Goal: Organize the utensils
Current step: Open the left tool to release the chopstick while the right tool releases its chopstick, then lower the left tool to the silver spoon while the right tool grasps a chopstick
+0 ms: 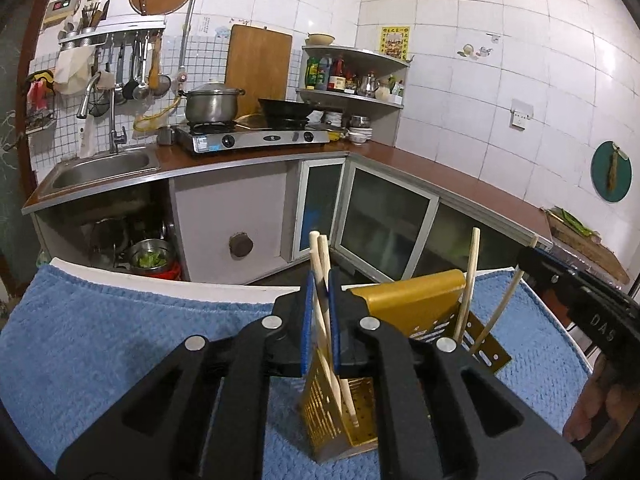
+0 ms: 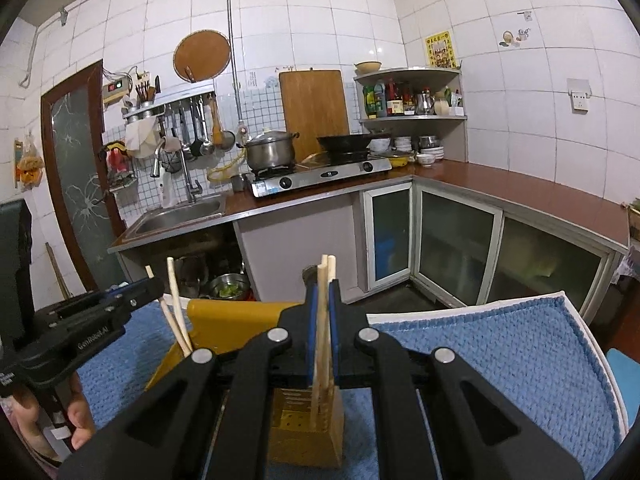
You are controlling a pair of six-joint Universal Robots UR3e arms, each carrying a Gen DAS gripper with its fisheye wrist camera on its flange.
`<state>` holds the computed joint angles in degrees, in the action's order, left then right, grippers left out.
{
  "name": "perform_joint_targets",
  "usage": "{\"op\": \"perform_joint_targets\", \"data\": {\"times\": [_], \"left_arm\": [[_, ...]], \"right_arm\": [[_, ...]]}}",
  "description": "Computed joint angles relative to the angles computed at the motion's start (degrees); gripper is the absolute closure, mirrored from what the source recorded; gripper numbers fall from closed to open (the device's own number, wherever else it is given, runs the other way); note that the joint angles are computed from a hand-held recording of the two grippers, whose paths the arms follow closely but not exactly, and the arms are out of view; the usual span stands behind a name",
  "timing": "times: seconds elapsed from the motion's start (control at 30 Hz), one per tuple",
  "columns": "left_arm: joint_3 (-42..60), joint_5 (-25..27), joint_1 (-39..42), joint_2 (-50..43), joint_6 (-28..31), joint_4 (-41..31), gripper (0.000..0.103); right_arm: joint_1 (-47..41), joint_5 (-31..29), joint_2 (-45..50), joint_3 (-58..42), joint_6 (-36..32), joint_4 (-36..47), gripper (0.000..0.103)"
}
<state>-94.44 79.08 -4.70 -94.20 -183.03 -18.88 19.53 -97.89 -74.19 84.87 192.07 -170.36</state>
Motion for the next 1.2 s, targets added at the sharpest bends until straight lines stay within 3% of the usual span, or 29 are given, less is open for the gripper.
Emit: {"op": "perform_joint_targets", "data": {"times": [0.1,0.17,0.2,0.47,0.9,1.2], "left_arm": [[-1.06,-0.87,0.65,2.28,-0.24,-1.19,0.082],[-2.34,-1.05,1.28,4.71,-0.89,-1.64,0.057],[-3.43,-1.37,1.72,6.56,-1.41,-1.68,0.053],[-9.39,-3.59,5.86,19.32,-0.38,-8.05,0.029],[-30.76,-10.04,16.72,40.05,7.39,-17.98,0.022],[-40.21,-7.07,14.68,43.37,9.20,-18.97,0.022]], "right_arm": [[0.66,-0.71,-1.92,1.28,-0.41,0.52,0.094],[1.27,-1.74,-3.51,2.01,-0.31,1.36,0.067],[1.83,-2.81,-4.39,2.61,-0.14,1.30,0.063],[5.26,-9.39,-12.87,8.89,1.82,4.06,0.062],[12.83,-17.40,-18.16,27.47,10.46,1.96,0.058],[16.31,-18.44,-12.66,34.11,16.53,-0.83,0.058]]}}
